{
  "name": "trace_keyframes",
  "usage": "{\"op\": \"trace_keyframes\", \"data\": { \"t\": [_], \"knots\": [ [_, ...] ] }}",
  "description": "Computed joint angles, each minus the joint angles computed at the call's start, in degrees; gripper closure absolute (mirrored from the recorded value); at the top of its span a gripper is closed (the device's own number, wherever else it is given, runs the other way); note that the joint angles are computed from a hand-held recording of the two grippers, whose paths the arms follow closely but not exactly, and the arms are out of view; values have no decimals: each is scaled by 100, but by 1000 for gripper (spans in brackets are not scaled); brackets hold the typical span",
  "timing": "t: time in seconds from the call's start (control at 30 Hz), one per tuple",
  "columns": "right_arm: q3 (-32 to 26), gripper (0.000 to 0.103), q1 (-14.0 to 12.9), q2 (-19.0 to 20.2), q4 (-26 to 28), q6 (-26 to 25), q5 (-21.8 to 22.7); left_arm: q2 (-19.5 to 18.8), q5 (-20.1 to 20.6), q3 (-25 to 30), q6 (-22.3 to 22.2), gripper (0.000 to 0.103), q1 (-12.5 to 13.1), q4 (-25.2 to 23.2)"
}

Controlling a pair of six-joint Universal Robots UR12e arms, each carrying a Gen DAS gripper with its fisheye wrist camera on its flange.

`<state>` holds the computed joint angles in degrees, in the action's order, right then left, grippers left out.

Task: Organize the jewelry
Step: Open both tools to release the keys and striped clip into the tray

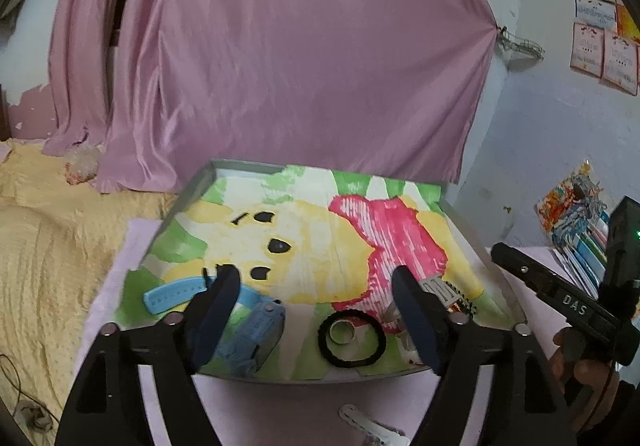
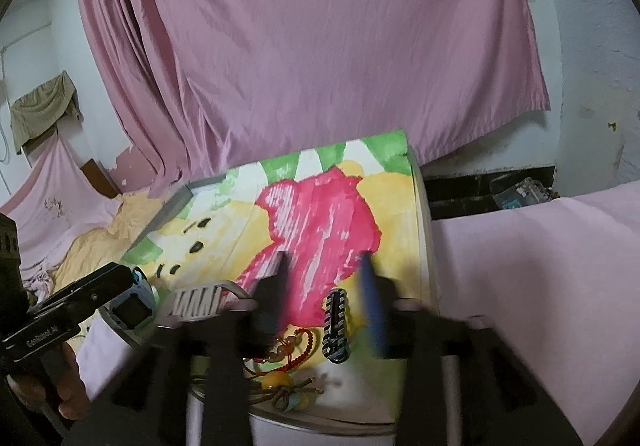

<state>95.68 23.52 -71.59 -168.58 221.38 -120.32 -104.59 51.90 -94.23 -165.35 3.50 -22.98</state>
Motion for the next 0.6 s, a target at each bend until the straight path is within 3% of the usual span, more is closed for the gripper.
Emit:
{"op": "trace_keyframes", "data": {
  "t": [0.07, 0.1, 0.17, 0.23, 0.43, 0.6],
  "knots": [
    [0, 56, 71, 2, -124, -112, -204, 45, -33, -78, -49, 20, 37, 169],
    [4, 56, 95, 3, -182, -146, -273, 89, -31, -152, -79, 13, 63, 299],
    [28, 50, 187, 14, -434, -253, -515, 153, -18, -293, -232, 8, 115, 630],
    [61, 41, 269, 26, -718, -353, -720, 213, -122, -406, -292, 7, 189, 822],
    [184, 29, 531, 0, -1387, -564, -1148, 439, -257, -738, -363, 5, 373, 1175],
    [239, 27, 798, -23, -1581, -664, -1525, 624, -418, -1075, -466, 2, 539, 1694]
  ]
}}
